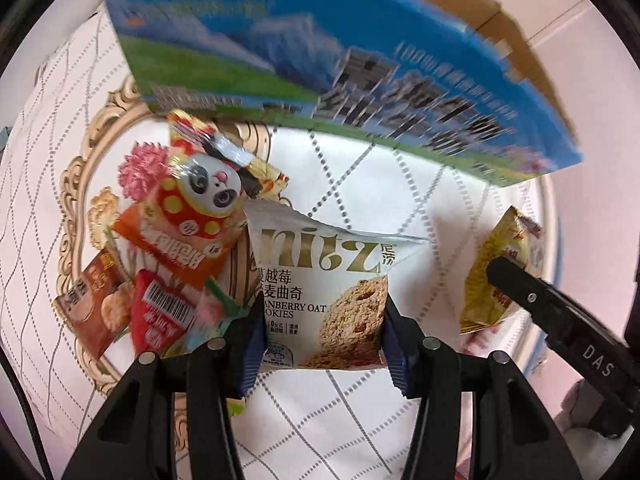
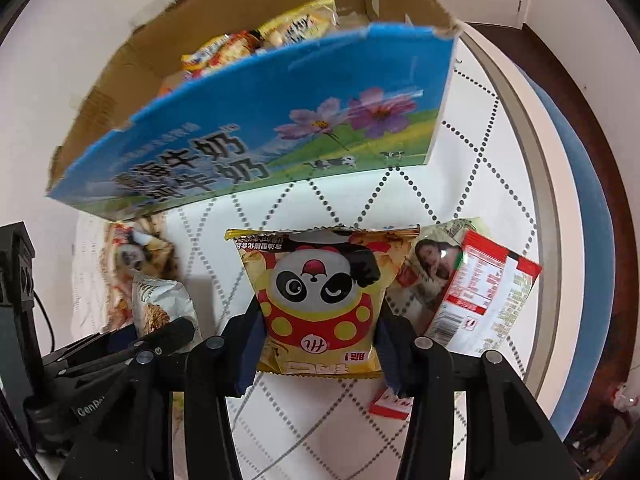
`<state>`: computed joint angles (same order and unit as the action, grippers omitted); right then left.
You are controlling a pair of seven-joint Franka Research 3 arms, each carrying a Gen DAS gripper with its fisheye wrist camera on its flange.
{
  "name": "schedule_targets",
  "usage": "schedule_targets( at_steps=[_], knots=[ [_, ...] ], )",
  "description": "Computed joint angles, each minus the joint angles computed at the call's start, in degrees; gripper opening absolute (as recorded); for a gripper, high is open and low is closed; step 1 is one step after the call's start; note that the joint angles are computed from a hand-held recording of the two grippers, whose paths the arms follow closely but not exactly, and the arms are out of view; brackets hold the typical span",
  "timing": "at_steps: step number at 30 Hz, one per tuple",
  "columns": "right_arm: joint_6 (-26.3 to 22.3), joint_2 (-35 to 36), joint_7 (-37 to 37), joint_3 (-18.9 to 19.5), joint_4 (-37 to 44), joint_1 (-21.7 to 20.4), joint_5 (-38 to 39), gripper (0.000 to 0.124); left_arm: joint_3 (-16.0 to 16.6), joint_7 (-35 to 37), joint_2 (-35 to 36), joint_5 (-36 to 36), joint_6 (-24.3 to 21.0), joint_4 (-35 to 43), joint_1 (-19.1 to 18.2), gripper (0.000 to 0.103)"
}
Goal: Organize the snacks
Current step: 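Carry both packets into the box and open both tools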
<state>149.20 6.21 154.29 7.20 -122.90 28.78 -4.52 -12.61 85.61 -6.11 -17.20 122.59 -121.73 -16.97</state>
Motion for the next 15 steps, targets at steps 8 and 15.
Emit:
schedule_targets(
  at_steps=[8, 15],
  knots=[
    [5.01, -6.58, -0.69, 1.25, -0.21, -1.66, 0.03, 0.051, 2.08, 5.81, -2.50, -1.44, -1.62, 7.67, 1.00, 0.049],
    [-0.20, 1.74, -4.84, -0.64, 16.27, -3.12, -4.62, 0.051, -0.80, 0.78, 15.55, 14.63, -3.52, 32.15, 1.14, 0.049]
  ],
)
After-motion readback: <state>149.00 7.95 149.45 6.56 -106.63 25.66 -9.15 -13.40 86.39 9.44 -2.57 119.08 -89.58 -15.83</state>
